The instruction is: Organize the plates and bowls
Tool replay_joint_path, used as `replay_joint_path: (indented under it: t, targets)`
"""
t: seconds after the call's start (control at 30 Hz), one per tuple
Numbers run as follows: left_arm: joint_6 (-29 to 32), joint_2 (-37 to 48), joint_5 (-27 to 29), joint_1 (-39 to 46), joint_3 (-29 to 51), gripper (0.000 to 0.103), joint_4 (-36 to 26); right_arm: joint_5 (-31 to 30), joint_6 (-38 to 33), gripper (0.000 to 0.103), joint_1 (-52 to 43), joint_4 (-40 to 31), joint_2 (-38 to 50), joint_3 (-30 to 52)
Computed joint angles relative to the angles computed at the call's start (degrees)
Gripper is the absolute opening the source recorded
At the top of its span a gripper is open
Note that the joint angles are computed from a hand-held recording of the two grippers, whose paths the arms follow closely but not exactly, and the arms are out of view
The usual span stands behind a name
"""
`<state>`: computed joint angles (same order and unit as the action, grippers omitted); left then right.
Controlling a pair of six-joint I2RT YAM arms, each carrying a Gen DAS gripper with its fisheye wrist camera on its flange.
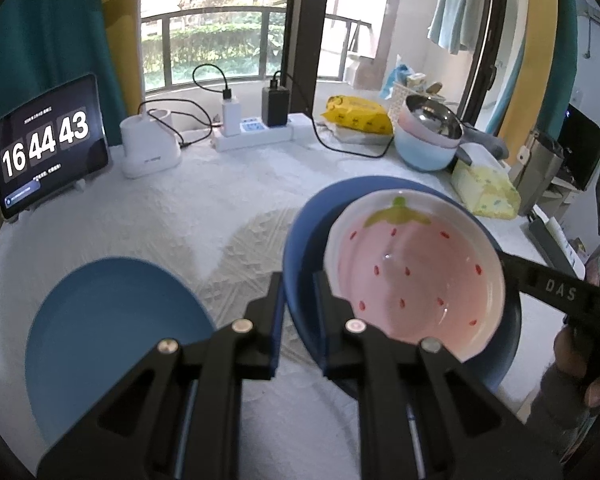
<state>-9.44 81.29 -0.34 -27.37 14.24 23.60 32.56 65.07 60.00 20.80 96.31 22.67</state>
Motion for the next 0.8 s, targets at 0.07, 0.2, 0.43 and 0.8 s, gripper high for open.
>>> replay_joint_path:
  t: [0.07,0.2,0.43,0.8]
  targets:
    - [0.0,-1.3,0.0,0.0,-0.2,0.013,-0.7,0.3,0.1,0.009,0.3,-1.0,-0.9,0.1]
    - [0.2,-4.0,0.4,0.5,-0.6,0.013,-2.5,1.2,-0.3,0.009,0.7,-3.6,-2.8,0.9]
    - [0.9,-10.5,1.7,2.5,-1.2,0.013,-6.6,3.3,-0.8,0.009,2.2,-8.3,-5.3,3.1]
    - [4.4,-18.1,7.2,10.8,-1.9,0.013,-12.6,5.0,-2.5,0.009,4.2,-14.0,-4.4,9.9]
